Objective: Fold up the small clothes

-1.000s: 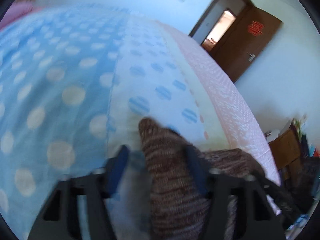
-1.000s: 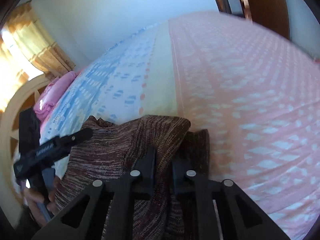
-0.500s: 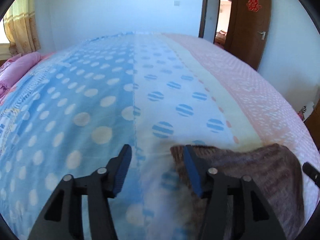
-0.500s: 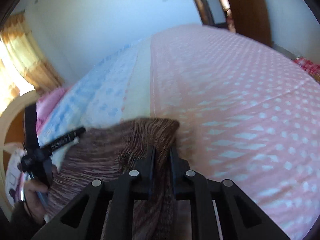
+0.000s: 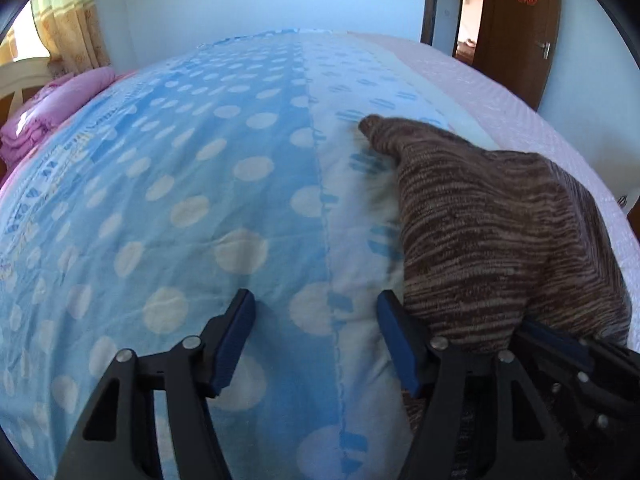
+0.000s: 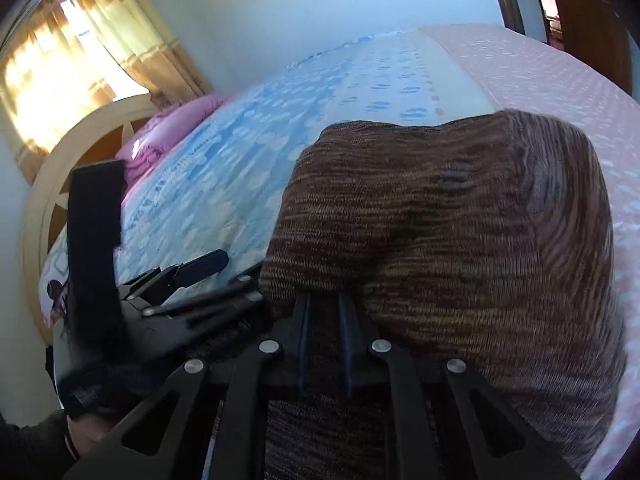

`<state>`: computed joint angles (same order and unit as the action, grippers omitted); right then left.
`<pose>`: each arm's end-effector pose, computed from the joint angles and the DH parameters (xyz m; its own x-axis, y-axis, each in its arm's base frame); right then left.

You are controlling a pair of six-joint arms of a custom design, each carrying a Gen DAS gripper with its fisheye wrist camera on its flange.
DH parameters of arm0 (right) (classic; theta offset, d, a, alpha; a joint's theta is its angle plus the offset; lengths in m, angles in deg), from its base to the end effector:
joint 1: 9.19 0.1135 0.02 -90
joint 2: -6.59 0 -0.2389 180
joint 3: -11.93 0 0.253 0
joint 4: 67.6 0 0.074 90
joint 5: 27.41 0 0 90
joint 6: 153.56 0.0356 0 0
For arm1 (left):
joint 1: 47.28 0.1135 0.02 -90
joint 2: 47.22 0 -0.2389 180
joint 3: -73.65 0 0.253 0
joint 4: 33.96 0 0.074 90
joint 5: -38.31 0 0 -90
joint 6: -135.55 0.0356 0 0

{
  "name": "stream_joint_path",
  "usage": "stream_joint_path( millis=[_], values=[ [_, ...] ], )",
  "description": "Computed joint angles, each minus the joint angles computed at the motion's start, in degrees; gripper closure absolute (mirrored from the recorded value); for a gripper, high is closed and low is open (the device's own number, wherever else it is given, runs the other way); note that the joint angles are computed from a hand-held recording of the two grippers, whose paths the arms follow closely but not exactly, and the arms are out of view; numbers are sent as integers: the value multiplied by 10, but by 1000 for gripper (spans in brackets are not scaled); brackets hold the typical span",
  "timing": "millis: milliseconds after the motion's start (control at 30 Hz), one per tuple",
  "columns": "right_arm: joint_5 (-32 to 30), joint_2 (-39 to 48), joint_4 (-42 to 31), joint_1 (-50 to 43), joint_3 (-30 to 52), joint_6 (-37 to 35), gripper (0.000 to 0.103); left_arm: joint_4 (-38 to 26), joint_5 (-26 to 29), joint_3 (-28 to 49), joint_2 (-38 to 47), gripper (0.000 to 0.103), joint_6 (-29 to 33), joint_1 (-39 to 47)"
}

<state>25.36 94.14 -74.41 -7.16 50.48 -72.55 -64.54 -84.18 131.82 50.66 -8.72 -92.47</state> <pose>0.2324 0.0298 0.0766 -0.7590 -0.1514 -0.6332 -0.4926 0.7695 0.4065 0.2126 -0.1869 0.0906 -0.7696 -0.1969 -0.6074 -0.2637 0.9644 0.0215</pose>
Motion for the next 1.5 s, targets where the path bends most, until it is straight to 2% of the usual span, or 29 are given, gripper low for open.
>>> stream_joint_path(
  millis=[67, 167, 233, 267, 333, 400, 433, 500, 567, 633, 667, 700, 800, 833, 867, 933, 967, 1067, 1133, 1233, 1367, 1500],
  values=[
    [-34, 22, -43, -27, 25, 6, 91, -14, -17, 17, 11, 37, 7, -6],
    [-65, -55, -111, -73, -3, -10, 91, 33, 28, -43, -55, 37, 22, 8],
    [-107, -142, -185, -135, -39, -76, 91, 51, 42, -99, -121, 37, 0, -10],
    [-106, -199, -236, -179, -63, -122, 91, 51, 40, -119, -150, 37, -8, -23],
    [-106, -253, -309, -259, -84, -211, 89, 49, 9, -131, -170, 37, -33, -70],
    [-65, -231, -323, -325, -96, -284, 88, 64, 9, -132, -159, 36, -44, -108],
    [-65, -178, -316, -364, -93, -324, 90, 65, 15, -125, -143, 36, -46, -115],
    [-117, -83, -365, -435, -56, -394, 90, 37, -17, -93, -90, 35, -76, -143],
    [-117, -27, -417, -466, -21, -425, 90, 13, -22, -84, -91, 31, -88, -143],
    [-98, -34, -455, -488, -17, -454, 90, -13, -2, -85, -109, 28, -88, -132],
    [-92, -65, -452, -478, -27, -439, 90, -17, 4, -95, -126, 27, -90, -131],
    [-82, -93, -477, -498, -27, -460, 90, -18, 14, -108, -150, 27, -87, -125],
    [-130, -99, -541, -541, 9, -518, 89, -10, 25, -140, -219, 27, -77, -105],
    [-147, -101, -560, -554, 22, -527, 86, -9, 25, -136, -227, 27, -66, -90],
    [-167, -112, -558, -552, 32, -507, 81, -12, 26, -126, -226, 27, -54, -77],
    [-181, -155, -514, -528, 31, -427, 55, -10, 29, -103, -213, 27, -27, -57],
    [-180, -175, -477, -513, 29, -377, 53, -6, 32, -84, -197, 27, -5, -46],
    [-154, -183, -379, -457, 28, -265, 52, 8, 40, -21, -129, 19, 52, -23],
    [-119, -172, -294, -403, 22, -184, 52, 17, 49, 2, -104, 19, 68, -11],
    [-65, -134, -204, -339, 24, -113, 52, 33, 62, 47, -48, 19, 92, 10],
    [-9, -55, -134, -270, 62, -60, 52, 54, 101, 86, 11, 19, 94, 36],
    [26, -13, -111, -232, 88, -41, 52, 66, 115, 102, 54, 17, 81, 45]
  ],
)
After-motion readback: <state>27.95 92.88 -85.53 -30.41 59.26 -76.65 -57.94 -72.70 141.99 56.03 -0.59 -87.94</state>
